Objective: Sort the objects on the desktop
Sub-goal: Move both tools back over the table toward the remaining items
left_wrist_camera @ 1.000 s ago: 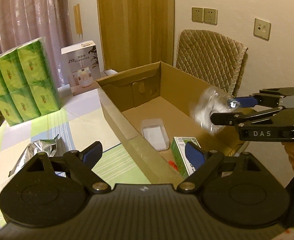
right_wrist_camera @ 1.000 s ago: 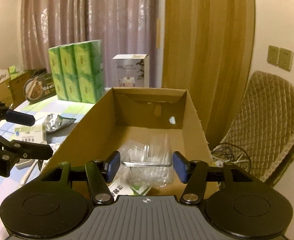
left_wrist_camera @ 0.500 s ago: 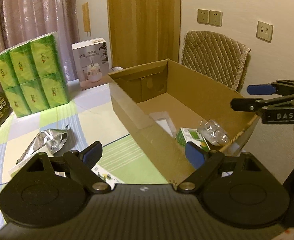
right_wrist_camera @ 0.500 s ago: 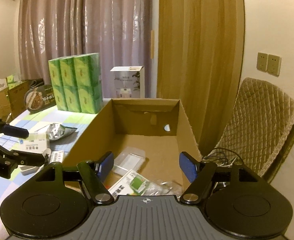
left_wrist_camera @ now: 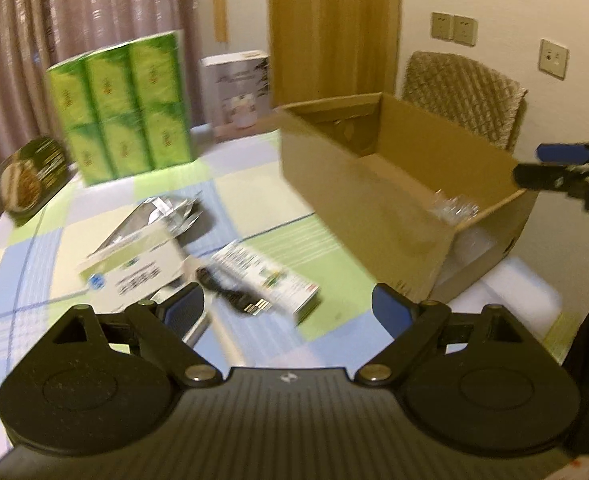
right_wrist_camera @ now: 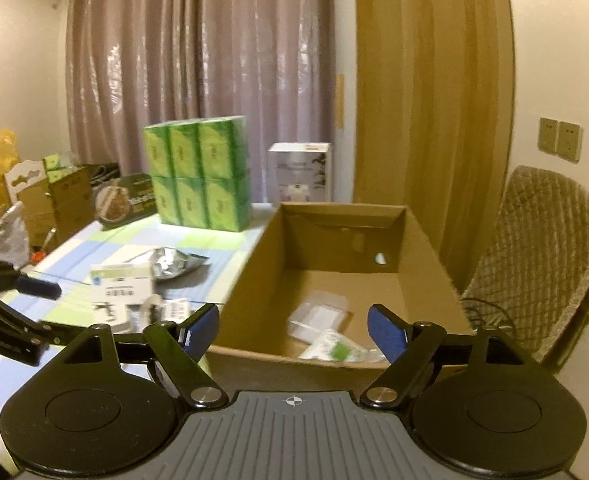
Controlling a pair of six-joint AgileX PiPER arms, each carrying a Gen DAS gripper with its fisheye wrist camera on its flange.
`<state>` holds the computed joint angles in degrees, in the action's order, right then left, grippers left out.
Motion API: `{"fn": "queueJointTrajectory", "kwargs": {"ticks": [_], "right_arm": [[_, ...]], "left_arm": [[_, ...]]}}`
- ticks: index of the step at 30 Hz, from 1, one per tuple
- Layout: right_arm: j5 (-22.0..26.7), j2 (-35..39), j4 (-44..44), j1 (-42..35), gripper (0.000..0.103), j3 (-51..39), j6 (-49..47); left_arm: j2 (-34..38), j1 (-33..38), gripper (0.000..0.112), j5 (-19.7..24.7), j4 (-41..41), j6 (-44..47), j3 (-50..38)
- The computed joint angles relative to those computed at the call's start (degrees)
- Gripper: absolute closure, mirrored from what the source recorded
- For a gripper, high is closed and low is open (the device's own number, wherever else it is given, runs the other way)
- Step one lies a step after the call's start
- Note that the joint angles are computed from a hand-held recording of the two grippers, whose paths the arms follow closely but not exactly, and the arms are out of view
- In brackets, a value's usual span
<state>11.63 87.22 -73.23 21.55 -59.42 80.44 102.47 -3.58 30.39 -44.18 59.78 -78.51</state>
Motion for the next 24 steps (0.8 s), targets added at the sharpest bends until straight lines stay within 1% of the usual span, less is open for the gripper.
{"fn": "queueJointTrajectory", "kwargs": {"ticks": [4, 7, 11, 16, 18, 22, 24], "right_arm": [[0.42, 0.78, -0.61, 3.71, 0.023, -0.95, 1.47], [0.33, 2.33, 2.19, 6.40, 0.023, -2.62, -1.37], [0.67, 5.38, 3.07, 9.42, 0.023, -5.12, -3.02], [1.07, 10.13, 10.49, 11.69, 0.023, -9.19, -9.74], [1.24, 12.15, 13.32, 12.52, 0.023, -10.95, -12.57], [1.32, 16.12, 13.67, 13.70, 0.023, -13.77, -13.50], [1.30, 18.35, 15.75, 13.79, 0.023, -15.65, -16.00]], "left_arm": [[-0.72, 3.76, 0.024, -0.08, 0.24, 1.24, 2.34], [-0.76, 6.49, 0.024, 0.07, -0.19, 2.66, 3.12], [0.05, 9.69, 0.024, 0.36, -0.72, 3.89, 2.82], [1.75, 12.26, 0.024, 0.97, -1.42, 5.42, 1.50], [2.40, 12.77, 0.023, 0.58, -2.03, 6.84, 1.20], [4.82, 13.96, 0.023, 0.68, -2.67, 7.57, -0.41], [6.12, 14.61, 0.023, 1.02, -2.72, 7.10, -1.37]]}}
